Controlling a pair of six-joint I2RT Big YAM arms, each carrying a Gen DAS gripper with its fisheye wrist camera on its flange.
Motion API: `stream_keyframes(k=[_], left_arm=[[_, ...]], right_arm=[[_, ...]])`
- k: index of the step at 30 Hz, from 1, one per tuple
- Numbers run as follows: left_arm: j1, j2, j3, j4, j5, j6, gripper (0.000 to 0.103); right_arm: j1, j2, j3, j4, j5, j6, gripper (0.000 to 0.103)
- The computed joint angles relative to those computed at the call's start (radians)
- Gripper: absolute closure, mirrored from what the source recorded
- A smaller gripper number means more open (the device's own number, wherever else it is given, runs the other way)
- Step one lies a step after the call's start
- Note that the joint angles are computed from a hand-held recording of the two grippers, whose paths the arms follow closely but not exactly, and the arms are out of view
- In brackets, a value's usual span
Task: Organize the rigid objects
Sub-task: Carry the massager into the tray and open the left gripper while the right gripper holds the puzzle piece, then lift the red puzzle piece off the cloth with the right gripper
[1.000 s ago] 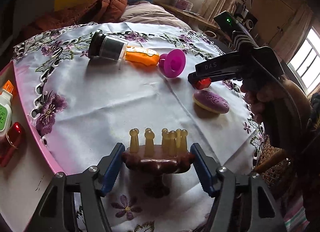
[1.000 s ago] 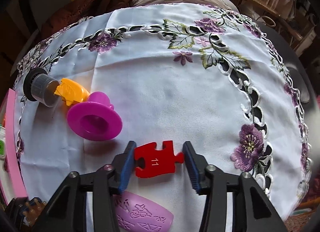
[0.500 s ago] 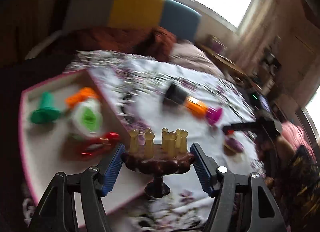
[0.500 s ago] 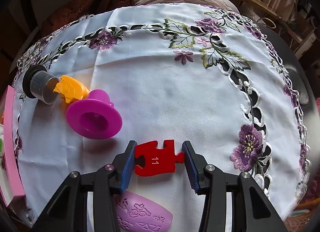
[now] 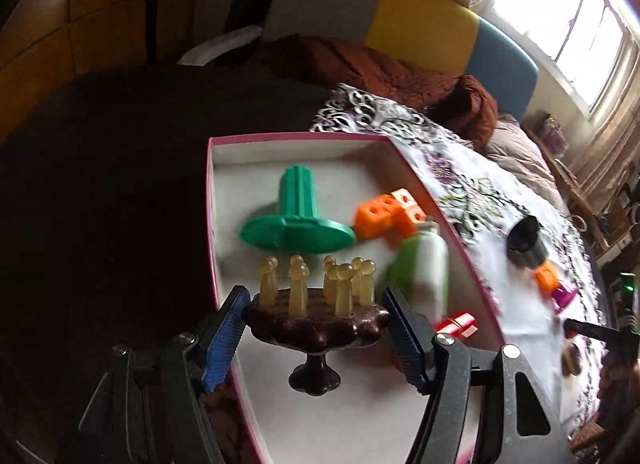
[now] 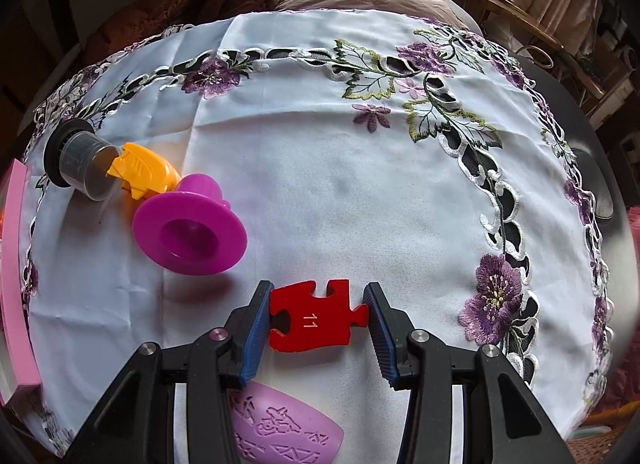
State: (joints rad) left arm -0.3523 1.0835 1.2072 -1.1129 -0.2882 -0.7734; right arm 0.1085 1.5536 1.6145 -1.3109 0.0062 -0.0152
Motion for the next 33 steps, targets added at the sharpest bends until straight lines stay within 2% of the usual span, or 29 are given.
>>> stream_keyframes(k=[7,8,10,15,18,22,25,29,33], left_arm=[[0.023,0.041,0.009,0.010,0.000,0.039,0.033],[0.020,0.037,0.010,0.010,-0.008,0.033,0.027],[0.009,0.029,0.013,0.006,-0.042,0.023,0.021],[-0.033,-0.012,0.024,-0.021,-0.117,-0.030,0.021],[-0.075,-0.034,0.033,-0.032,-0.157,-0.061,0.021],[-0.132,-0.053,0.039,-0.008,-0.144,-0.074,0.021],[-0.165,-0.049,0.048,0.005,-0.104,-0.081,0.021],[-0.216,-0.029,0.063,0.009,-0.082,-0.089,0.021],[-0.272,-0.008,0.079,-0.006,-0.094,-0.088,0.021]], right_arm=[[0.000,0.001,0.001,-0.001,0.001,-0.002,0.056],[0.000,0.001,0.002,-0.001,0.001,-0.003,0.056],[-0.001,0.002,0.003,-0.002,0.000,-0.003,0.056],[-0.004,0.002,0.004,-0.005,-0.009,0.003,0.056],[-0.018,0.008,0.012,-0.011,-0.044,0.025,0.055],[-0.036,0.012,0.019,-0.016,-0.096,0.060,0.052],[-0.048,0.015,0.026,-0.021,-0.133,0.078,0.049],[-0.050,0.018,0.031,-0.026,-0.140,0.073,0.045],[-0.052,0.019,0.042,-0.039,-0.136,0.057,0.041]])
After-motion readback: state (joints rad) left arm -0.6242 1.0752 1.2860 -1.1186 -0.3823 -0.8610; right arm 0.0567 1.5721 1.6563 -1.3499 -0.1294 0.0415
